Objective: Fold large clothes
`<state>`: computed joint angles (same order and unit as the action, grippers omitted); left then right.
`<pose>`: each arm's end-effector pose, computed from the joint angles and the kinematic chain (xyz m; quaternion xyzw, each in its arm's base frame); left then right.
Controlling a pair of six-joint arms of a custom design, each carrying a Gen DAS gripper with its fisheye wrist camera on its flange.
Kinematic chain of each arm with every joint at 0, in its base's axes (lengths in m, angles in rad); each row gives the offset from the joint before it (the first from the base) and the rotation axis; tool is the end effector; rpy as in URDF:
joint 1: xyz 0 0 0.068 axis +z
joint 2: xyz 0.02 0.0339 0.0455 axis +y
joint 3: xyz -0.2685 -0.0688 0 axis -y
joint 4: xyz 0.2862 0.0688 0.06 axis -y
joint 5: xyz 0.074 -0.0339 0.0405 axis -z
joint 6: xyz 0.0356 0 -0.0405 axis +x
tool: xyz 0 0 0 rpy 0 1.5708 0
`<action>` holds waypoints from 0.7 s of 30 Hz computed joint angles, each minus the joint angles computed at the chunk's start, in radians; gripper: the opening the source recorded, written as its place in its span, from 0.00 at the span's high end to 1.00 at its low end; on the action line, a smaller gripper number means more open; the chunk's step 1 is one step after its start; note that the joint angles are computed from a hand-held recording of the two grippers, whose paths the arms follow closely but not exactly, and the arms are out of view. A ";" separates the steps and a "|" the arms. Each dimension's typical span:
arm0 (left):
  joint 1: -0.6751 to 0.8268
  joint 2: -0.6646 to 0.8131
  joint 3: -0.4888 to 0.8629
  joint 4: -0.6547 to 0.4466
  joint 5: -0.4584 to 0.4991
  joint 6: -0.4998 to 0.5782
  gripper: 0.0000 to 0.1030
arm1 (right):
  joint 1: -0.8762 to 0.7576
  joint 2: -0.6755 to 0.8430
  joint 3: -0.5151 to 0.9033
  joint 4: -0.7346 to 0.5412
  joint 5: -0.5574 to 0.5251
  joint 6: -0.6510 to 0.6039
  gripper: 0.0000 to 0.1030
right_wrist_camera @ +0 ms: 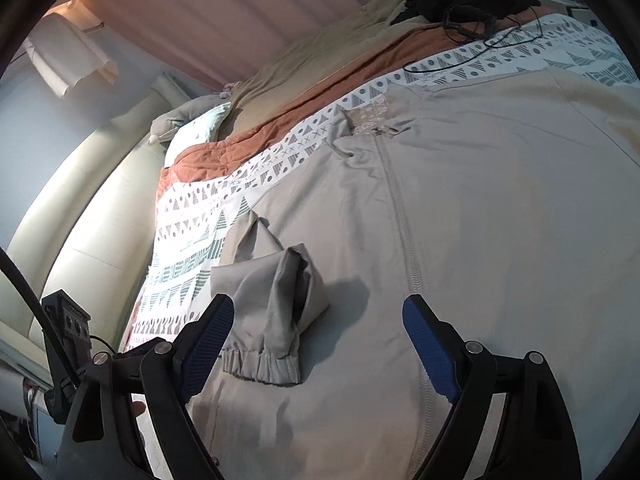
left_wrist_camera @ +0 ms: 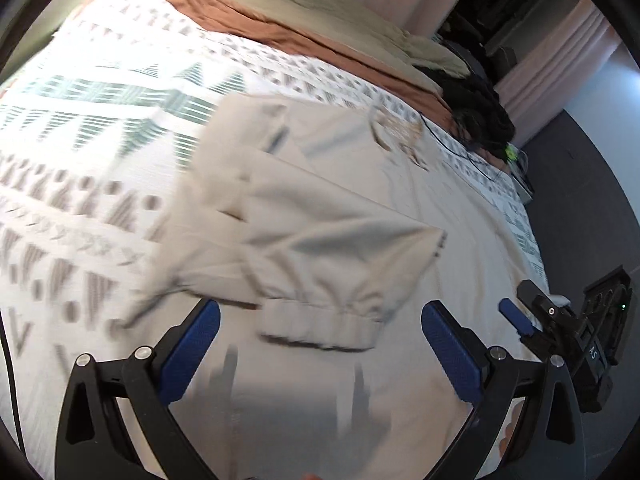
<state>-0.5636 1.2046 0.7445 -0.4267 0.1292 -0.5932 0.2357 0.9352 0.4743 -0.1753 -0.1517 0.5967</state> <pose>0.2309 -0.1513 0.2062 0.0077 0.9403 -0.2339 0.2470 0.2238 0.0593 0.1911 0.1262 0.8819 0.2435 0.3835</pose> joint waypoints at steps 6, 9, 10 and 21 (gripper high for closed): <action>0.156 -0.256 -0.118 -0.139 -0.024 0.085 0.01 | 0.170 0.081 0.057 0.014 0.127 -0.043 0.17; 0.247 -0.371 -0.156 -0.221 -0.014 0.139 0.05 | 0.243 0.170 0.110 0.025 0.162 -0.062 0.17; 0.277 -0.409 -0.171 -0.242 -0.004 0.149 0.05 | 0.269 0.206 0.132 0.025 0.183 -0.073 0.17; 0.925 -0.691 -0.234 -0.588 0.306 0.592 0.06 | 0.428 0.572 0.416 -0.056 0.330 -0.158 0.17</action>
<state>0.3619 0.5133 0.5101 -1.0146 0.4354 -0.0008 0.6638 1.5074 0.8901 -0.2314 0.1785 0.4388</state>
